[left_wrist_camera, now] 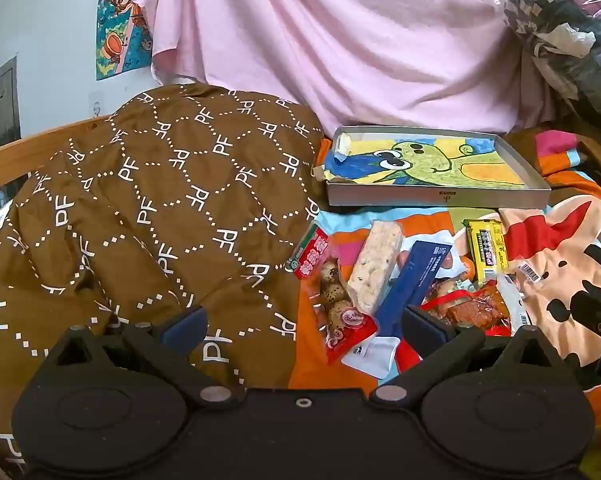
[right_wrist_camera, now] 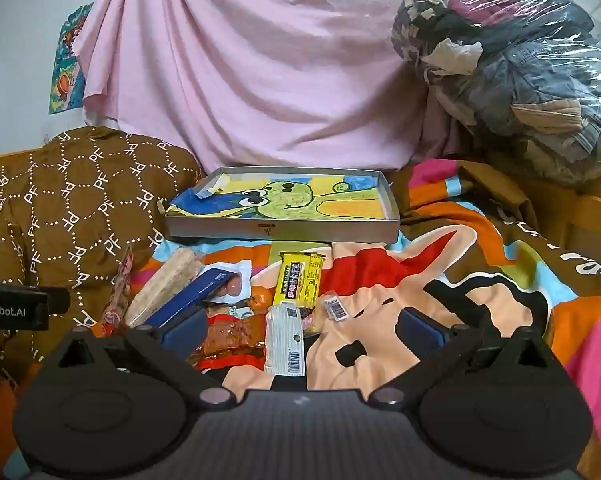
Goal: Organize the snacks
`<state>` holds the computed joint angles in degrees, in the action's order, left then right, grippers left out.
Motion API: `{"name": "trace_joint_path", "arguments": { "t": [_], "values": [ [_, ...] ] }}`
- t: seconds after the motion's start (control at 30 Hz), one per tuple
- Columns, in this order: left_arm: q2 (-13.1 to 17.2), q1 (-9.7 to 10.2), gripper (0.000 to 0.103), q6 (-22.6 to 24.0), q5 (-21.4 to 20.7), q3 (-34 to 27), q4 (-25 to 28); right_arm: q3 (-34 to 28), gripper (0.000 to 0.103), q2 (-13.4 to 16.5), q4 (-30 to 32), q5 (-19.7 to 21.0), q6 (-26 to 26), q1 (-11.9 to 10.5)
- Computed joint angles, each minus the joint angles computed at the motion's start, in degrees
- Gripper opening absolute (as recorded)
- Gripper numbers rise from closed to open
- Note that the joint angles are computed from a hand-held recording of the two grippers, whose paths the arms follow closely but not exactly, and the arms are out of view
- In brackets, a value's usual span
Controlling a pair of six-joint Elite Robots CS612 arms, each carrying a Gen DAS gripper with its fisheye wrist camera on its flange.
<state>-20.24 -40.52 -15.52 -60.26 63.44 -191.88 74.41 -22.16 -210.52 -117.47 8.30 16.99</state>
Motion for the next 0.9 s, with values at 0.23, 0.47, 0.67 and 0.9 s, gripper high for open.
{"name": "trace_joint_path", "arguments": {
  "t": [0.23,0.47,0.67,0.9],
  "values": [
    [0.03,-0.05,0.102,-0.04,0.13,-0.1,0.19,0.02,0.103,-0.01,0.19,-0.06,0.02,-0.01],
    [0.06,-0.06,0.102,-0.05,0.14,-0.13,0.25,0.08,0.103,-0.04,0.32,0.02,0.16,-0.03],
    [0.12,-0.03,0.102,-0.01,0.07,-0.32,0.48,0.1,0.103,-0.1,0.4,0.02,0.17,-0.02],
    [0.25,-0.02,0.102,-0.08,-0.08,-0.23,0.46,0.21,0.103,-0.16,0.52,0.12,0.23,-0.05]
  ]
}}
